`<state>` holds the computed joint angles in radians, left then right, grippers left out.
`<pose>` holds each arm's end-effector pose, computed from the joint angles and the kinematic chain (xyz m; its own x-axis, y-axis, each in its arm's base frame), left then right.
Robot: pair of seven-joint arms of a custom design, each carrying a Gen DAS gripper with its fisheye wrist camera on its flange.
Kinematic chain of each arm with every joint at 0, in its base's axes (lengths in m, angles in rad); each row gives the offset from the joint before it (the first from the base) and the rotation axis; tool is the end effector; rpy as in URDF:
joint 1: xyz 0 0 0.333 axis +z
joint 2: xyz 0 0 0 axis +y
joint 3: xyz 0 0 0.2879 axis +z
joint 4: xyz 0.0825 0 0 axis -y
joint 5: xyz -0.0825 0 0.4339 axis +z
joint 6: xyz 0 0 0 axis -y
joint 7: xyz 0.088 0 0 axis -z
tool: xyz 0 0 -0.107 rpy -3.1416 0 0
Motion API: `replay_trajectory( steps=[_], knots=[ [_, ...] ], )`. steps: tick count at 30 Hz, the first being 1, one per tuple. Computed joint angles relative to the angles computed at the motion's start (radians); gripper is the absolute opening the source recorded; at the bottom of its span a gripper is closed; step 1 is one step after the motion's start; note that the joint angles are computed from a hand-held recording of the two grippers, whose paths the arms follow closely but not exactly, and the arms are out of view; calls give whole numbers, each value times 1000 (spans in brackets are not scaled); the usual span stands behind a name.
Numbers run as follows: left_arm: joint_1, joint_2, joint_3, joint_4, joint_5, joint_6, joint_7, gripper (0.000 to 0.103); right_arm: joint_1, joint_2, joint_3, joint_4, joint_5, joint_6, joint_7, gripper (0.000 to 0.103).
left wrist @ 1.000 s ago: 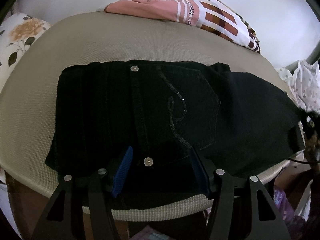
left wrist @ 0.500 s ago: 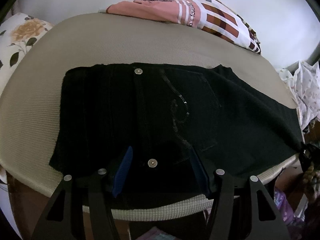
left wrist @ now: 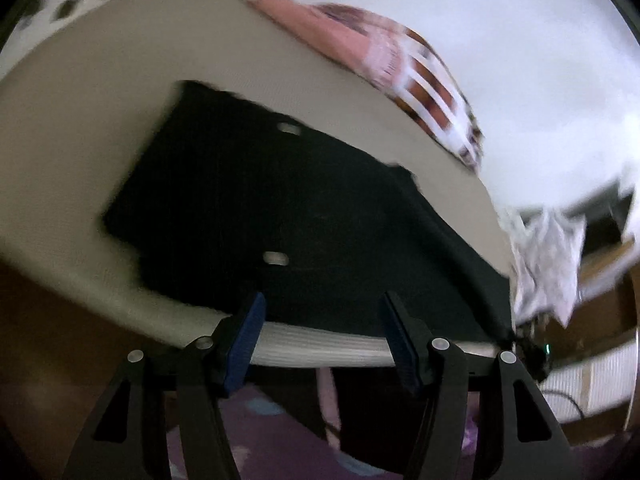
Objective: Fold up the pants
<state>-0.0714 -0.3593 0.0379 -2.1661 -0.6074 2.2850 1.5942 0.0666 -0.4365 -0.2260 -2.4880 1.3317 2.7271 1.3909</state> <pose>0.5448 -0.0298 0.5598 0.0838 -0.8258 0.5576 -0.8758 -0.3280 -0.3542 0.4881 -0.1153 0.4387 -0.4079 -0.2565 -0.8763 -0.4100 0.9090 -0.0753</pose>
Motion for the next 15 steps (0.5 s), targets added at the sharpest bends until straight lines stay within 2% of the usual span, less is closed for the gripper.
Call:
replay_trajectory(
  steps=[2, 4, 8, 11, 13, 15],
  knots=[
    [34, -11, 1, -16, 38, 12, -72, 60, -1, -7, 1, -6, -4, 1, -2, 6],
    [45, -14, 24, -25, 18, 6, -95, 60, 1, -6, -1, -5, 2, 0, -2, 6],
    [48, 13, 54, -4, -21, -50, -61, 60, 2, 0, 2, 0, 5, 3, 1, 6],
    [57, 48, 37, 25, -12, -96, -29, 60, 1, -1, 3, -2, 0, 3, 7, 6],
    [72, 70, 12, 39, 34, -97, -42, 60, 1, -4, 3, -4, 1, 4, 13, 5],
    [78, 82, 13, 35, 11, -89, -49, 60, 3, -5, 0, -5, 8, 3, 13, 5]
  ],
)
